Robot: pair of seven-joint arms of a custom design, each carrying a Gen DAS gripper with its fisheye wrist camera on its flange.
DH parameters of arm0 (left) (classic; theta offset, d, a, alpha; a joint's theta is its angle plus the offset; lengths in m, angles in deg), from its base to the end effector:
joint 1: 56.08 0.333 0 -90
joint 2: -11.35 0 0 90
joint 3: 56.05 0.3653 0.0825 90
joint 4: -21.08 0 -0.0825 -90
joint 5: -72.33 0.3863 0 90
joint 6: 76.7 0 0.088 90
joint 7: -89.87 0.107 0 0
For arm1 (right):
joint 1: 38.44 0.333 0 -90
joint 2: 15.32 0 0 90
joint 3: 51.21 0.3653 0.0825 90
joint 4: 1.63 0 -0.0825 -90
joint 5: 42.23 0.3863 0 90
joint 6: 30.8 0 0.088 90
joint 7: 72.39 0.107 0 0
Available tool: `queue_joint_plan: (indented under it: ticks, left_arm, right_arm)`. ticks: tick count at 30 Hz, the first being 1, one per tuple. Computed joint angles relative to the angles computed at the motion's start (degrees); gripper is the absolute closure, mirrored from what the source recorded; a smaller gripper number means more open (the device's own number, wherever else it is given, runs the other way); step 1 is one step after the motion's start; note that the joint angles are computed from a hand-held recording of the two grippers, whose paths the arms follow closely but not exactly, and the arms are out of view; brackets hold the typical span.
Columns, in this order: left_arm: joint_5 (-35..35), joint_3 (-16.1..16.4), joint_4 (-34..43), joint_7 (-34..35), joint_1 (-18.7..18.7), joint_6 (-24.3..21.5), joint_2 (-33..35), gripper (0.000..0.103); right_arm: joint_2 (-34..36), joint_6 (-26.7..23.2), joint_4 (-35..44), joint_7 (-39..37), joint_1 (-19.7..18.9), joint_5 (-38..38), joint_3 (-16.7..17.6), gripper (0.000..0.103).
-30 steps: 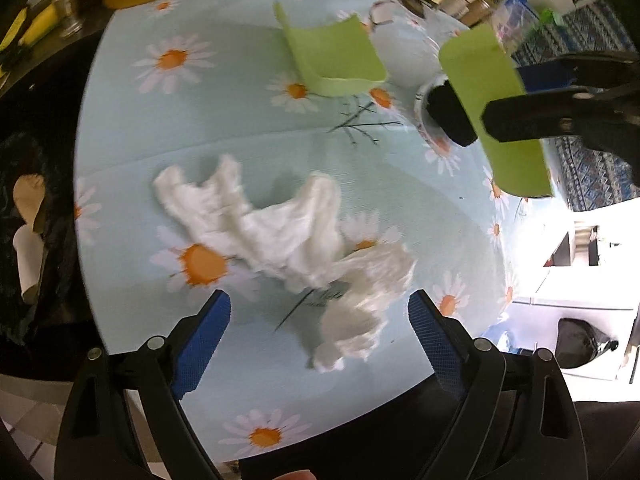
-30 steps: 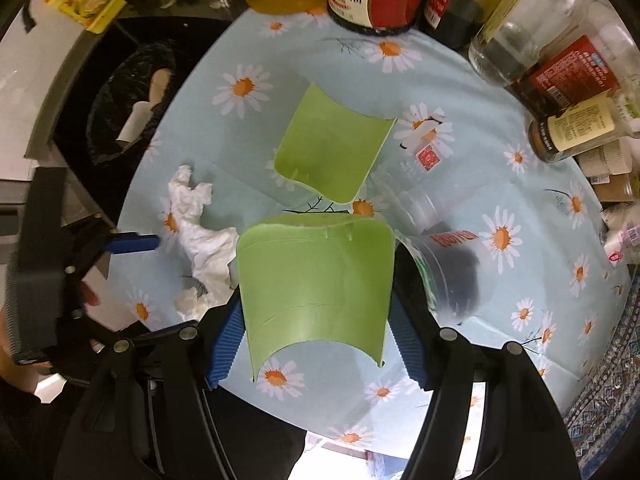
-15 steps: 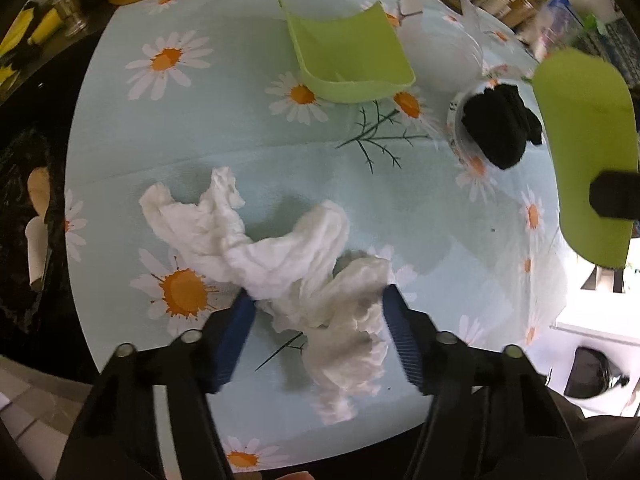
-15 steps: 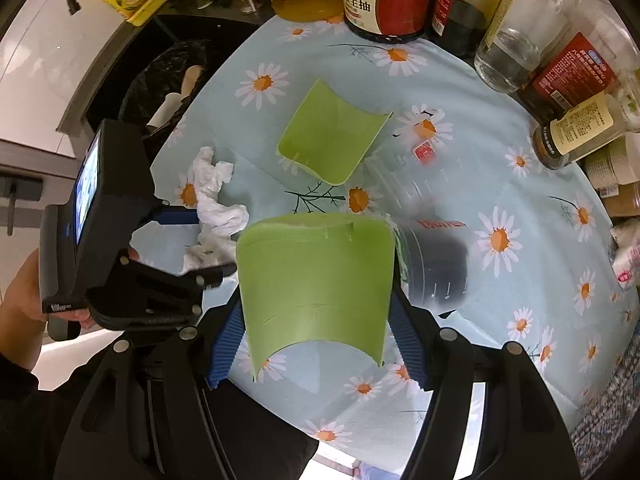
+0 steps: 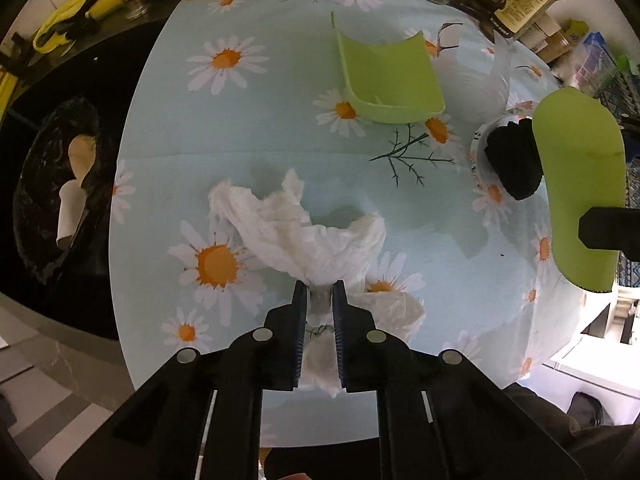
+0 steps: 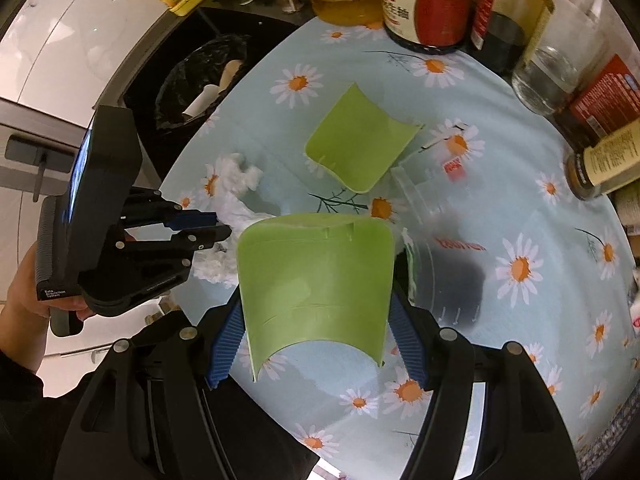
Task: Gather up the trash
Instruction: 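Grasp the crumpled white tissues with the left gripper while the right holds the green piece, then carry the tissues with the left gripper to the trash bag while the right carries the green piece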
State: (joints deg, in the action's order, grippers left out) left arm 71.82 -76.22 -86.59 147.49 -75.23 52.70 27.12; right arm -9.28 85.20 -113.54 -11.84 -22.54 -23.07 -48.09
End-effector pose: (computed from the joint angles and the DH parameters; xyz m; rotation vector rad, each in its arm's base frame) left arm 0.5085 -0.3947 0.4308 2.0517 -2.2634 0.2064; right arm 0.5483 0.2080 0.4725 -2.6365 1.2379 0.3233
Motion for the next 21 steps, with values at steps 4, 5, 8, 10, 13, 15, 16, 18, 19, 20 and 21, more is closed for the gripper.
queue_joint_plan:
  ticks: [4, 5, 8, 10, 13, 15, 16, 18, 19, 20, 21]
  left_arm:
    - [-0.3, 0.2, -1.0, -0.4, 0.2, 0.5, -0.8, 0.095]
    - [-0.4, 0.1, -1.3, -0.7, 0.1, 0.9, -1.1, 0.096]
    - [-0.6, 0.2, -2.1, -0.5, 0.3, 1.5, -2.1, 0.097]
    - [-0.6, 0.3, -2.1, -0.8, 0.2, 1.5, -2.4, 0.097]
    - [-0.9, 0.4, -2.6, -1.0, 0.2, 1.7, -3.4, 0.097]
    - [-0.8, 0.5, -3.5, -1.1, 0.2, 1.9, -4.6, 0.097]
    - [-0.8, 0.6, -3.8, -1.1, 0.2, 2.2, -5.1, 0.098]
    - [-0.9, 0.9, -5.1, -0.8, 0.3, 2.6, -6.7, 0.097]
    - [-1.0, 1.1, -5.3, -0.6, 0.3, 2.9, -6.9, 0.097]
    - [-1.3, 1.2, -5.8, -0.1, 0.5, 3.3, -7.5, 0.098]
    - [-1.7, 1.4, -6.5, 0.6, 0.7, 3.7, -8.2, 0.098]
  right_arm:
    - [0.2, -0.2, 0.2, -0.4, 0.0, 0.2, 0.0, 0.036]
    - [0.2, -0.3, 0.3, -0.4, 0.0, 0.2, 0.0, 0.036]
    - [0.1, -0.4, 0.3, -0.8, 0.0, 0.1, 0.0, 0.036]
    - [0.1, -0.5, 0.3, -1.2, 0.0, 0.3, 0.0, 0.036]
    - [-0.2, -0.5, 0.2, -1.7, 0.0, 0.7, 0.1, 0.036]
    - [-0.3, -0.5, 0.1, -1.6, 0.2, 0.8, 0.2, 0.036]
    - [-0.4, -0.5, 0.2, -1.6, 0.3, 0.7, 0.3, 0.036]
    - [-0.3, -0.4, 0.3, -1.3, 0.6, 0.6, 0.4, 0.036]
    - [-0.2, -0.2, 0.4, -0.8, 0.8, 0.5, 0.5, 0.036]
    - [-0.1, -0.1, 0.5, -0.3, 1.0, 0.5, 0.6, 0.036]
    - [0.1, 0.1, 0.8, 0.4, 1.3, 0.2, 0.8, 0.036]
